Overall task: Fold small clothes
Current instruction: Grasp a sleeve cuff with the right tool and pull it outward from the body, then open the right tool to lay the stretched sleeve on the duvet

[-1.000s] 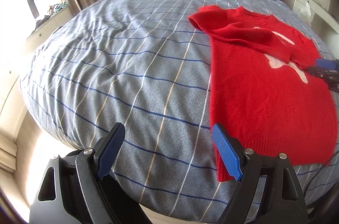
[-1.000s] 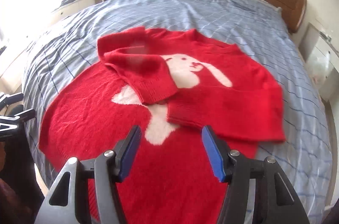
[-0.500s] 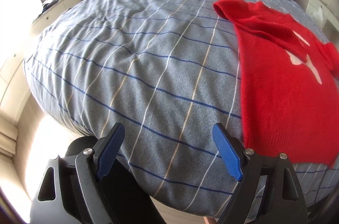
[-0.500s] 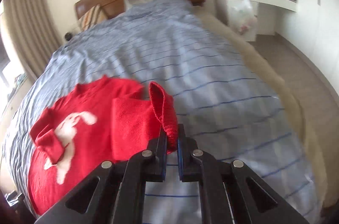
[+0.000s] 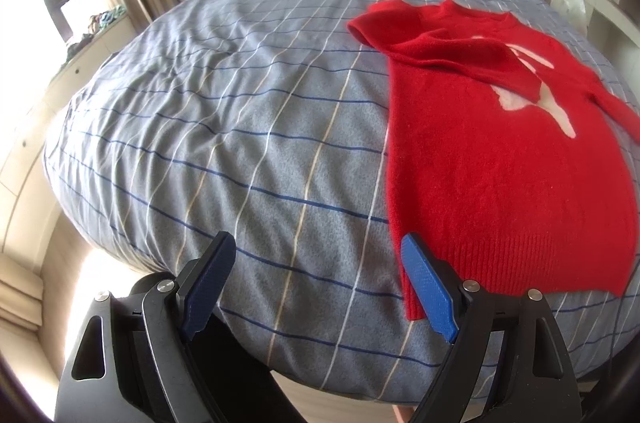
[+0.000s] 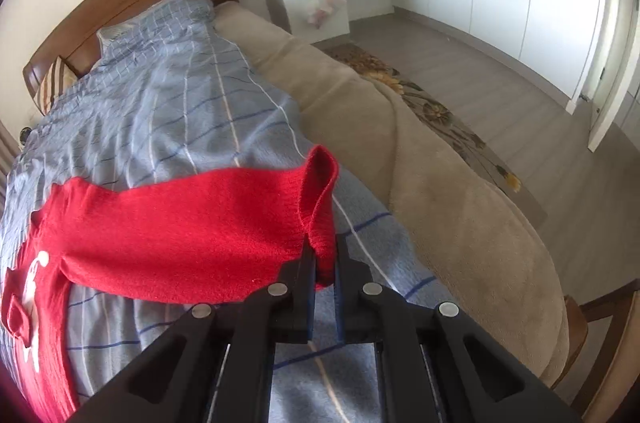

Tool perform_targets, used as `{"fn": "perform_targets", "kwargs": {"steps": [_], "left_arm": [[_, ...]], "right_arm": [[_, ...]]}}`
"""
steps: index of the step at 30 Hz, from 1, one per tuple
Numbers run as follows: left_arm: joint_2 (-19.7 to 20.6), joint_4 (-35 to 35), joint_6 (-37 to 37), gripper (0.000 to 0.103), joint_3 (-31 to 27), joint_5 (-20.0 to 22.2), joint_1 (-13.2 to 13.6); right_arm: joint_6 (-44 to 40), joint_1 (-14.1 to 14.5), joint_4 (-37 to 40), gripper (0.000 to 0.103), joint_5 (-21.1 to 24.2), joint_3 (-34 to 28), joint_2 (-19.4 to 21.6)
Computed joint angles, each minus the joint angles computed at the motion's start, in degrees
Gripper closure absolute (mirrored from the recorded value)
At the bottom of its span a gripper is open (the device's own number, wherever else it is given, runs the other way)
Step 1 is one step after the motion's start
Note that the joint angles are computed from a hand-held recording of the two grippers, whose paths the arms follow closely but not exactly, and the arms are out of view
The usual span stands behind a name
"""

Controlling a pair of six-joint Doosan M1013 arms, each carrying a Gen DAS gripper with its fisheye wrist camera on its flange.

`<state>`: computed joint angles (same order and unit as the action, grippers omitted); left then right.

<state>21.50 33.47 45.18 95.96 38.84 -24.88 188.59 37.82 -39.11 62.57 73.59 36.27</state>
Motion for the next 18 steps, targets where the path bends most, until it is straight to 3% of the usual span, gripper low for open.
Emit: {"fn": "perform_targets", "kwargs": {"steps": [5,6,8,9,12,18], "left_arm": [[0.67,0.05,2.52,0.017,-1.05,1.04,0.14],[0.72,0.72,3.14,0.017,-1.35,0.82,0.0],[0.88,3.52,3.85,0.017,-2.22,0.08,-0.49],[1.04,4.7,4.66,0.017,-2.9,-0.27,-0.77],[1.88,5.79,9.18,0.015,-5.52,-1.06,-1.62],[3.59,3.17,15.39,0.011,-8.98,-0.88,-3.02]], "right_arm": [[-1.2,-0.24,2.26,0.093,-1.18,1.12,-0.02],[-1.04,-0.17,2.07,0.088,-1.64,1.38,-0.28],[-0.62,0.13,1.55,0.062,-1.91,1.78,-0.84],[-0.32,0.53,0.88,0.057,-1.08,1.82,-1.07],[0.5,2.76,-2.82,0.054,3.06,1.03,-1.3],[0.59,8.33,-8.59,0.041,3.98,0.49,-1.4]]}}
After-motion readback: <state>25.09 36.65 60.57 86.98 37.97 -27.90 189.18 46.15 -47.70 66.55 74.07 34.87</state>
